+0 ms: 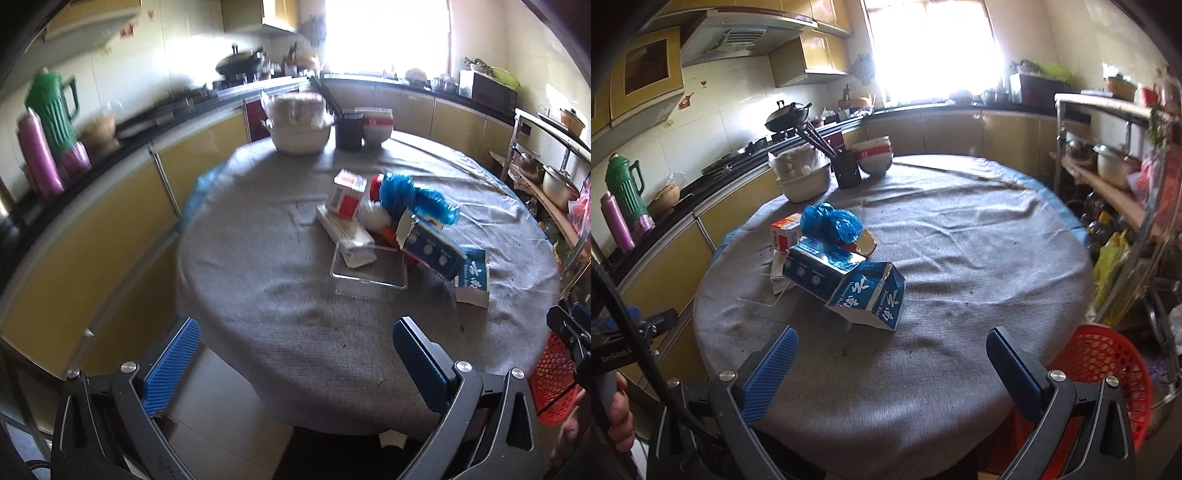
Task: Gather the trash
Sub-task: 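Grasp blue-and-white milk carton with right tool while left tool nears clear tray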
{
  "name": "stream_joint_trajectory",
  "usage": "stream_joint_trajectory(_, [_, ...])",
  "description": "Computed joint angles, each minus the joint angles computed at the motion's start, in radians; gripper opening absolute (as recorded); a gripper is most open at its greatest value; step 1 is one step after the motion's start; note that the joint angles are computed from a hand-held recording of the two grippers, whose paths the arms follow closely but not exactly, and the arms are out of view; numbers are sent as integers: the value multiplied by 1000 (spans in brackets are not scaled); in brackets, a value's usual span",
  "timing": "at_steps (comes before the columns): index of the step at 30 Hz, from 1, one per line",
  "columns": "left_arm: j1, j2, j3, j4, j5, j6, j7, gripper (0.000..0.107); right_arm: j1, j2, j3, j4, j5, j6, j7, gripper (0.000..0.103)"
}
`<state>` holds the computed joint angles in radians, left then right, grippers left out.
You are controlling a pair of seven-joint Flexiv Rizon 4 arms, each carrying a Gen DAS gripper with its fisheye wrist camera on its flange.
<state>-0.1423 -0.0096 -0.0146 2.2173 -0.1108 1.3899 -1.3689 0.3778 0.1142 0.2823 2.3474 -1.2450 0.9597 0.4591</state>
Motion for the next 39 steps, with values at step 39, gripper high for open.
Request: stream_joint_trajectory(39, [15, -205, -70, -226, -326, -359, 237, 103, 10, -302, -192, -170, -19, 209, -106, 70])
